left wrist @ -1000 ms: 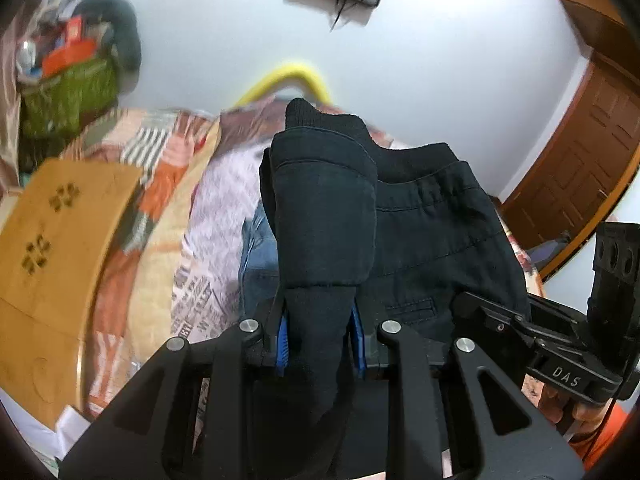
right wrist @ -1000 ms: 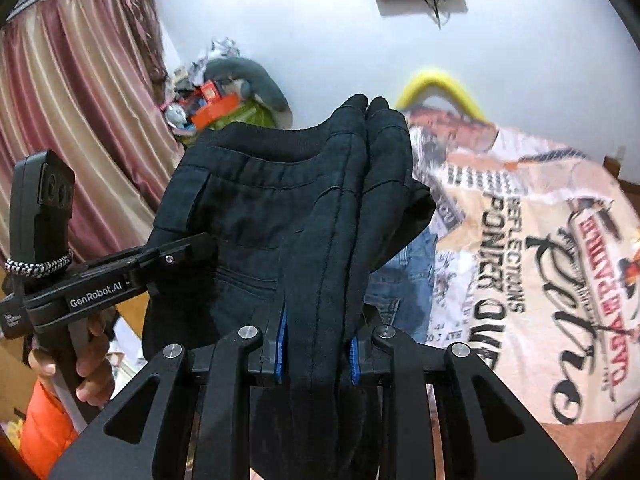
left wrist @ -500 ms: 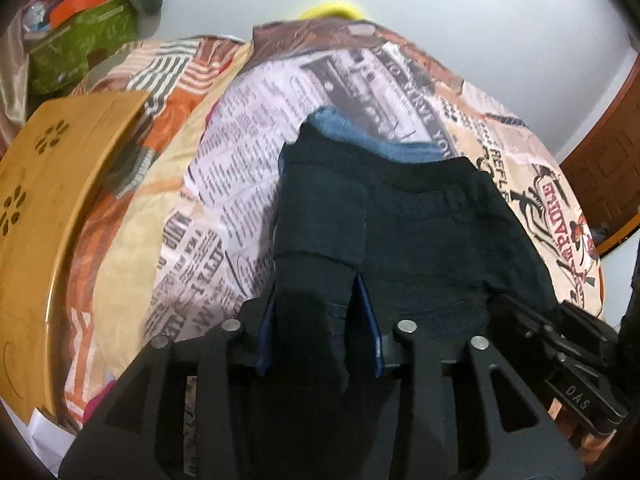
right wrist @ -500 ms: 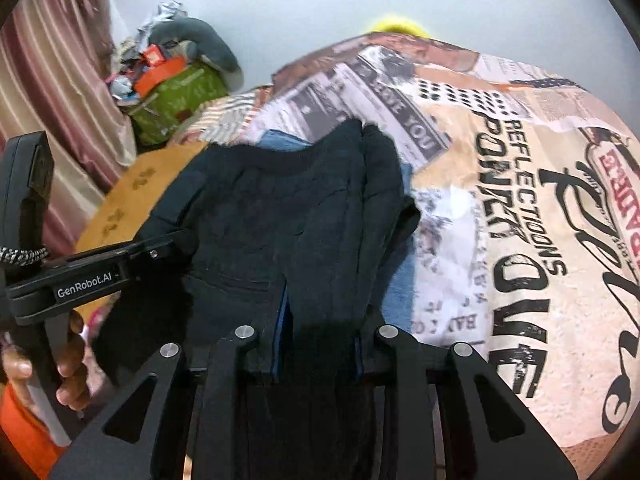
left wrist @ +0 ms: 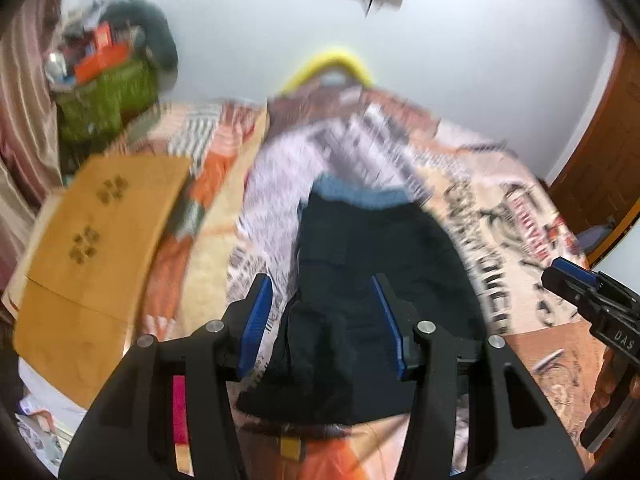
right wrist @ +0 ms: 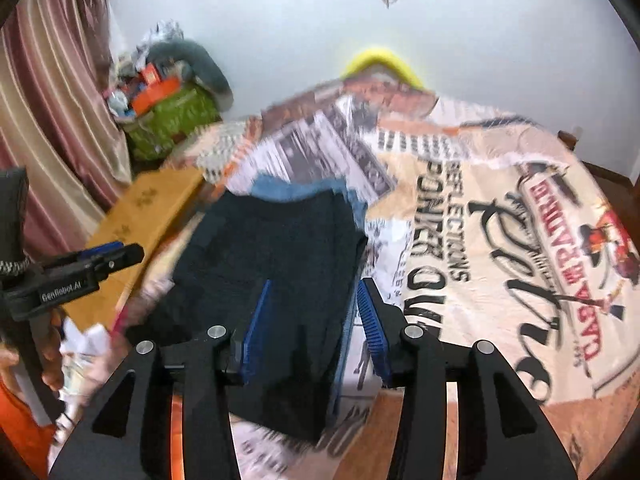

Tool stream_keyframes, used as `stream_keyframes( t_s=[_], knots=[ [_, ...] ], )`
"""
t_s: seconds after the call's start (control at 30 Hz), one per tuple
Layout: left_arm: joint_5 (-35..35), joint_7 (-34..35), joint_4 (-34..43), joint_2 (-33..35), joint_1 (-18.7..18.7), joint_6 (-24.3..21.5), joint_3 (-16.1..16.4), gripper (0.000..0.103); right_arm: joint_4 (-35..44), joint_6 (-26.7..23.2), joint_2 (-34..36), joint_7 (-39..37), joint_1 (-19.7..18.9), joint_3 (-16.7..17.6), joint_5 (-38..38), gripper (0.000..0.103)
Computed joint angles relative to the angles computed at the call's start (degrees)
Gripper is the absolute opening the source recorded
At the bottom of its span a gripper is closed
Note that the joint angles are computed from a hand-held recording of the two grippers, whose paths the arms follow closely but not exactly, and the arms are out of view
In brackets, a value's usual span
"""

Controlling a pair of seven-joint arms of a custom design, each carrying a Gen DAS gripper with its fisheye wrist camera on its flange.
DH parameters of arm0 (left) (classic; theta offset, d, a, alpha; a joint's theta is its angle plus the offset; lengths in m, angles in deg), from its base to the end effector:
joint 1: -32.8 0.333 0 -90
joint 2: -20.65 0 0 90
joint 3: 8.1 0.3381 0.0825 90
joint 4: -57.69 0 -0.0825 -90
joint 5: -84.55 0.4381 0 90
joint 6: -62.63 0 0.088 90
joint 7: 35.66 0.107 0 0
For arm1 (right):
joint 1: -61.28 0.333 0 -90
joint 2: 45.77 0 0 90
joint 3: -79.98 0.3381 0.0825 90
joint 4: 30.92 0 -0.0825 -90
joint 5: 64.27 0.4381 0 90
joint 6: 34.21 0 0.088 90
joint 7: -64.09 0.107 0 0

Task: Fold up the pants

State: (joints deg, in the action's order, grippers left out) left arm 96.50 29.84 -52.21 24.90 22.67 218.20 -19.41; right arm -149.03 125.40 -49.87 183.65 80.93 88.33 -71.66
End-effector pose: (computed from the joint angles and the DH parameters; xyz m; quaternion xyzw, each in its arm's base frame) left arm 0.6287 -0.2513 0.5384 -0.6268 0.6914 -0.3019 0.1946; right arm 0.5525 0.3027 0.5604 -0.6765 0.6252 -0.1548 0.3571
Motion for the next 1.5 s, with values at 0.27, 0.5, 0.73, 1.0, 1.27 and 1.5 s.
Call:
stream_keyframes(
  t_s=[0.27, 0.5, 0.73, 1.0, 1.27, 1.5],
  knots=[
    [8.34, -6.72, -9.74, -18.23, -0.79, 4.46, -2.03, 0.050, -5.29, 2.71, -14.56, 5.11, -3.49, 6.13, -7.29, 0.041],
    [16.53, -13.01, -17.97, -34.51, 1.45, 7.59, -6.83, 0.050, -11.16, 8.84, -29.05, 6.21, -8.14, 13.53, -6.62, 0.041],
    [16.41, -16.65, -26.19, -49.23, 0.71, 10.63, -9.05, 0.050, -16.66, 12.21, -40.95, 6.45, -11.58, 19.16, -2.74, 0.041],
    [14.81, -20.84, -33.55, -61.89, -0.29, 9.60, -11.26, 0.053, -22.01, 13.17, -52.34, 6.54, -14.47, 24.52, 3.02, 0.041],
    [14.10, -23.12, -37.31, -67.39, -2.10, 6.99, -11.94, 0.078, -23.15, 10.70, -55.10, 5.76, -15.47, 26.69, 6.25, 0.062],
    [14.72, -24.76, -39.12, -69.82, -1.64, 7.46, -12.85, 0.103, -24.14, 8.23, -58.27, 9.10, -17.40, 27.80, 7.51, 0.084]
  ],
)
